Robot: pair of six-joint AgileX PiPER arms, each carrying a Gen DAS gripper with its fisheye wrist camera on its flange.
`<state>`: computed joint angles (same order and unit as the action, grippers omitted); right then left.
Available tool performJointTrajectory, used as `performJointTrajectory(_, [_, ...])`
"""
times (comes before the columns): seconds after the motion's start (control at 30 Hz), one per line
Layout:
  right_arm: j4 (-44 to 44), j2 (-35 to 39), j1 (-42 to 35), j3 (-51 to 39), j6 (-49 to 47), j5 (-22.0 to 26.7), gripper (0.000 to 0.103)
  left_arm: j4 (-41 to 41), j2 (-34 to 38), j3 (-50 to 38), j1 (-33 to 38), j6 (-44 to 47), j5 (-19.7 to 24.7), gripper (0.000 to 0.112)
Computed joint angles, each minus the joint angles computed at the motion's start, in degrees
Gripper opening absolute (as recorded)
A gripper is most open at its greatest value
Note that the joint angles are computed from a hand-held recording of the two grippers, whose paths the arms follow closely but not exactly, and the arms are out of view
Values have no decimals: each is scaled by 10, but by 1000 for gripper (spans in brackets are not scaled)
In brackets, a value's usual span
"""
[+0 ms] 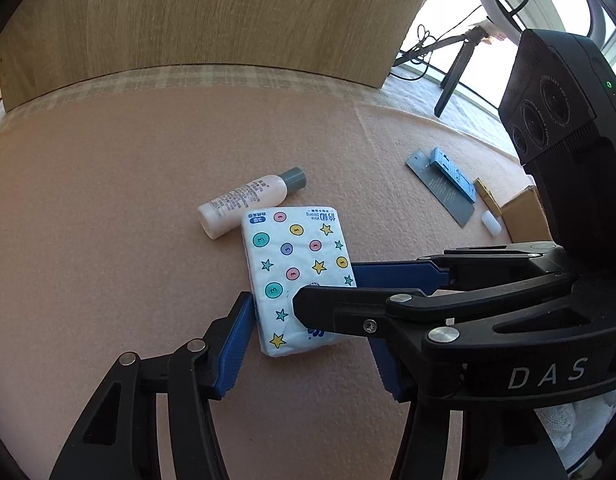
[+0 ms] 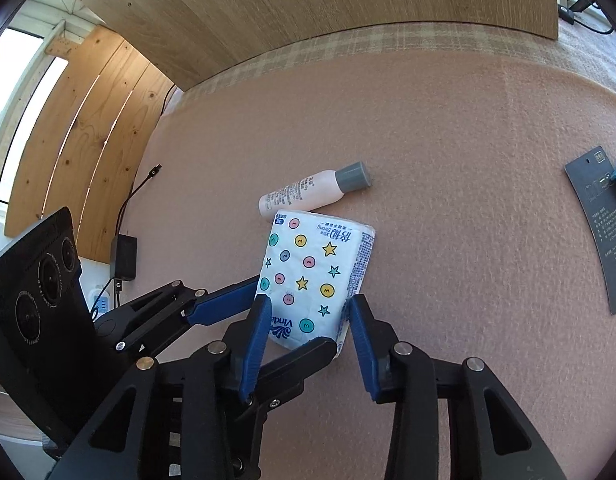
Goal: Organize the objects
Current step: 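Move both grippers to either side of the dotted white tissue pack, then close both grippers on the tissue pack and lift it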
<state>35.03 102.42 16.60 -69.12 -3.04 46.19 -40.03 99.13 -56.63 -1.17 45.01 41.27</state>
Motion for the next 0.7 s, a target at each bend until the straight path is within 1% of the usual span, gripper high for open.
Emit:
performJointTrajectory(0.2, [-5, -17, 6, 14, 9, -8, 36, 3, -21, 11, -12, -17, -6, 57])
performJointTrajectory(0.37, [-6, -62, -2, 52, 13, -12, 36, 15, -59, 29, -42, -44, -16, 57])
performJointTrajectory(0.5, [-15, -120, -14, 98, 20, -18, 36, 34, -95, 44, -89, -84, -28, 57])
performJointTrajectory(0.7, [-50, -223, -47, 164, 39, -3, 36, 70, -135, 54, -183, -163, -51, 57])
